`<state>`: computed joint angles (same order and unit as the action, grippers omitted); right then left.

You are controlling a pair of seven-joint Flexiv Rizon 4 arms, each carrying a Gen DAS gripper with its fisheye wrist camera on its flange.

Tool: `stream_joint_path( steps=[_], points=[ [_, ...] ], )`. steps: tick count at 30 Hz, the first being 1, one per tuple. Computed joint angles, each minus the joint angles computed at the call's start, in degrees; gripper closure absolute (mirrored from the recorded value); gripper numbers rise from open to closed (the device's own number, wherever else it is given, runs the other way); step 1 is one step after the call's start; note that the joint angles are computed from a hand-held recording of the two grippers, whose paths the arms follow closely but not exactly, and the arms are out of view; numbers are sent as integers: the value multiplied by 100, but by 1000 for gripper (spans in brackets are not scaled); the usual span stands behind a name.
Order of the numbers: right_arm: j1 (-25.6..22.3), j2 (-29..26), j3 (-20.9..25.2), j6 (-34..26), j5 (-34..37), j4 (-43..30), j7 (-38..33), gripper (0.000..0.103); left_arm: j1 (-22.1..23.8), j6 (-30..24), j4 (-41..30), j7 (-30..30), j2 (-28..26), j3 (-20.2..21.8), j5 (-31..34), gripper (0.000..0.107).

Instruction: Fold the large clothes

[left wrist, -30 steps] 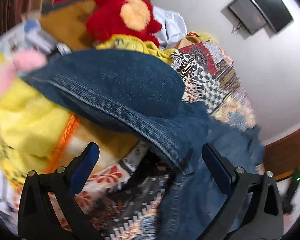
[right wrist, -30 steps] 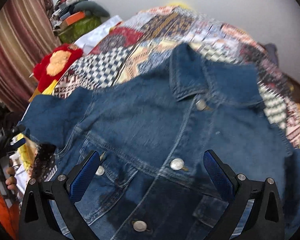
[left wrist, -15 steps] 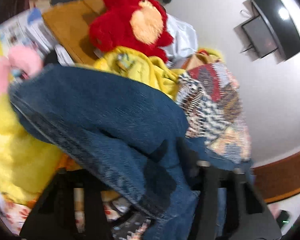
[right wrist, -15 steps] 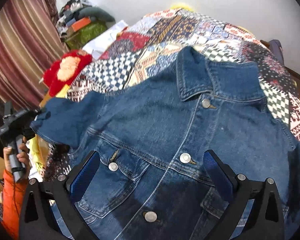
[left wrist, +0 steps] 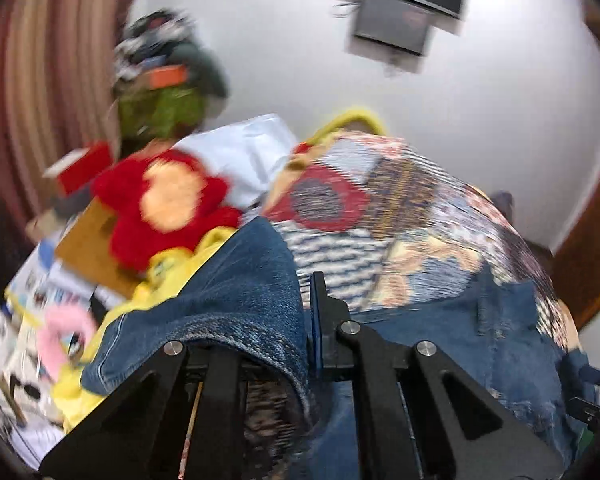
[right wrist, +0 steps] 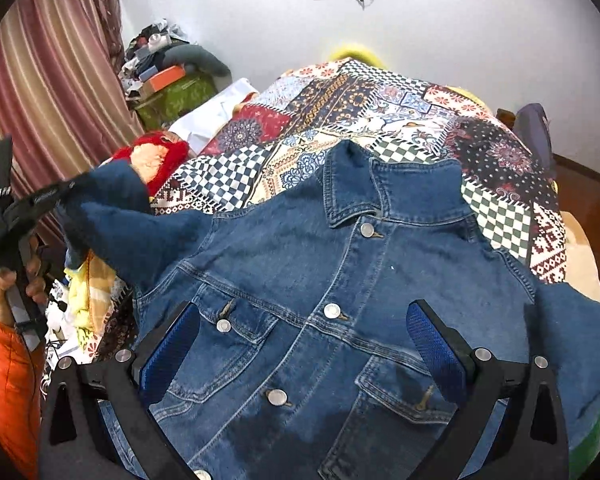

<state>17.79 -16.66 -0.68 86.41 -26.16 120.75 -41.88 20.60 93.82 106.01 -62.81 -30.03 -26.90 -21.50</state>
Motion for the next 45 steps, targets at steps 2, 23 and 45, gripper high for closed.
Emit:
stream_joint_path(
  steps=[2,23,45],
  points=[
    [-17,60,-23,26,-9,81,-2,0,-200,-170,-118,124,-58,-17,95,98],
    [-553,240,466,-83,984,452,-392,0,-1736,-2713,-286,1086,-639,794,-811,68],
    [-314,-901,903,-1019,1189,-1152,-1104,0,-793,-4137,-75,1567,-552,1547,-4031,35]
  ],
)
